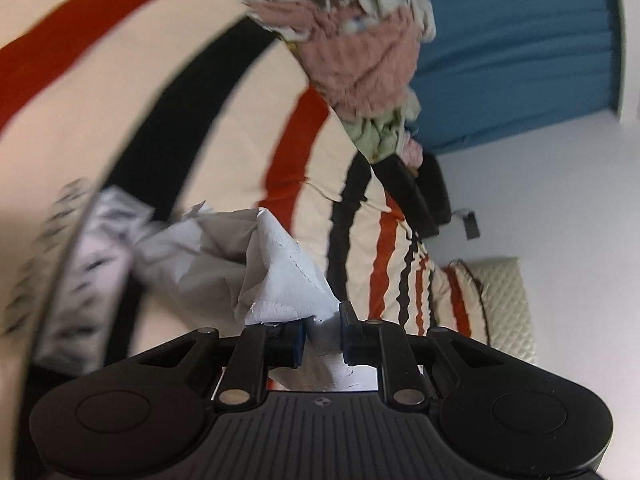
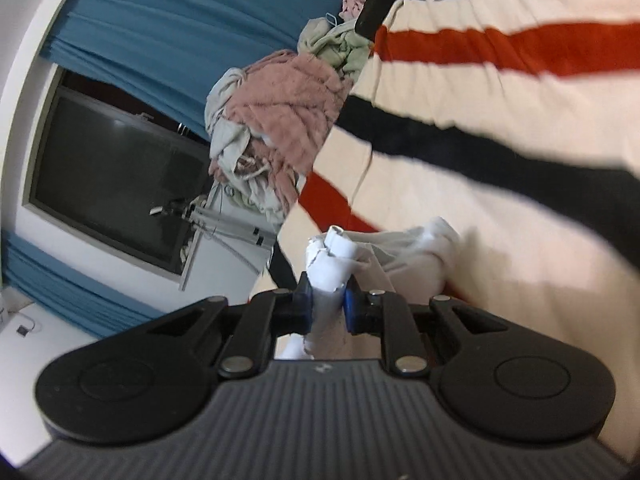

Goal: Fold clothes

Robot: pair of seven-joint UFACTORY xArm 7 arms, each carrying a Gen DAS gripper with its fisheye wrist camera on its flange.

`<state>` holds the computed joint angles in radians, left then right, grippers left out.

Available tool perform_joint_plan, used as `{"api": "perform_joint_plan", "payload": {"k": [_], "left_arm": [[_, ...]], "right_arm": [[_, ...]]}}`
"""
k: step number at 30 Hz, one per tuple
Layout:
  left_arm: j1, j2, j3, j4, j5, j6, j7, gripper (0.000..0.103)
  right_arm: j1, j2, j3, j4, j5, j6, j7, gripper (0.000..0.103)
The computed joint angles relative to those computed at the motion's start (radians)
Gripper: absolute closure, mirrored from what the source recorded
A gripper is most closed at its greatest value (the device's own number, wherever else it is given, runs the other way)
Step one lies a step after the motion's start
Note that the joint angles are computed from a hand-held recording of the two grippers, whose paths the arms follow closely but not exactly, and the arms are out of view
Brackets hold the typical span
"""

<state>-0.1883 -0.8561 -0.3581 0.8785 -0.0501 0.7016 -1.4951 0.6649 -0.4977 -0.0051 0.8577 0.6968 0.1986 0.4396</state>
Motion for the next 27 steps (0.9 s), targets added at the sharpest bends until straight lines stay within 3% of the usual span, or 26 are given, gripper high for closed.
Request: {"api": "perform_joint_plan", "payload": {"k": [5, 8, 10, 12, 15, 19, 21, 23, 24, 25, 27], "left_arm": [[0.087, 0.464, 0.01, 0.39, 0.161, -0.029, 0.164, 0.086], [0.115, 0.669, -0.006, 0.575, 0.321, -0.097, 0.15, 0.086], [0.119, 0.768, -0.008, 0.635, 0.454, -0.196, 0.101, 0.086], [0.107, 0.842, -0.004, 0.668, 0.616, -0.238, 0.045, 0.086], [0.062, 0.9, 0.026, 0.631, 0.749, -0.255, -0.021, 0.086], [0.019, 0.879, 0.065, 0.426, 0.666, -0.303, 0.014, 0.087], [-0.01, 0.852, 0.085, 0.338, 0.717, -0.321, -0.005, 0.087], [-0.043, 0.844, 0.099, 0.315, 0.768, -0.296, -0.002, 0.085], [-0.059, 0.844, 0.107, 0.316, 0.777, -0.282, 0.009, 0.084], [-0.074, 0.835, 0.117, 0.315, 0.755, -0.26, 0.043, 0.081], [-0.109, 0.82, 0.128, 0.33, 0.72, -0.186, 0.087, 0.08]], "right_arm": [[-0.01, 0.275, -0.126, 0.344, 0.045, 0.096, -0.187, 0.084], [-0.052, 0.47, -0.163, 0.606, 0.095, 0.158, -0.311, 0.085], [-0.09, 0.57, -0.149, 0.723, 0.226, 0.119, -0.492, 0.085], [-0.134, 0.626, -0.109, 0.765, 0.354, 0.063, -0.649, 0.085], [-0.171, 0.665, -0.072, 0.719, 0.363, 0.033, -0.692, 0.084], [-0.191, 0.665, -0.053, 0.543, 0.254, 0.06, -0.589, 0.084], [-0.205, 0.638, -0.028, 0.45, 0.249, 0.068, -0.565, 0.084], [-0.218, 0.594, 0.011, 0.362, 0.332, 0.033, -0.634, 0.082], [-0.262, 0.574, 0.068, 0.319, 0.349, 0.016, -0.645, 0.081], [-0.274, 0.558, 0.082, 0.297, 0.324, 0.013, -0.624, 0.08], [-0.259, 0.527, 0.06, 0.272, 0.172, 0.029, -0.496, 0.08]]}}
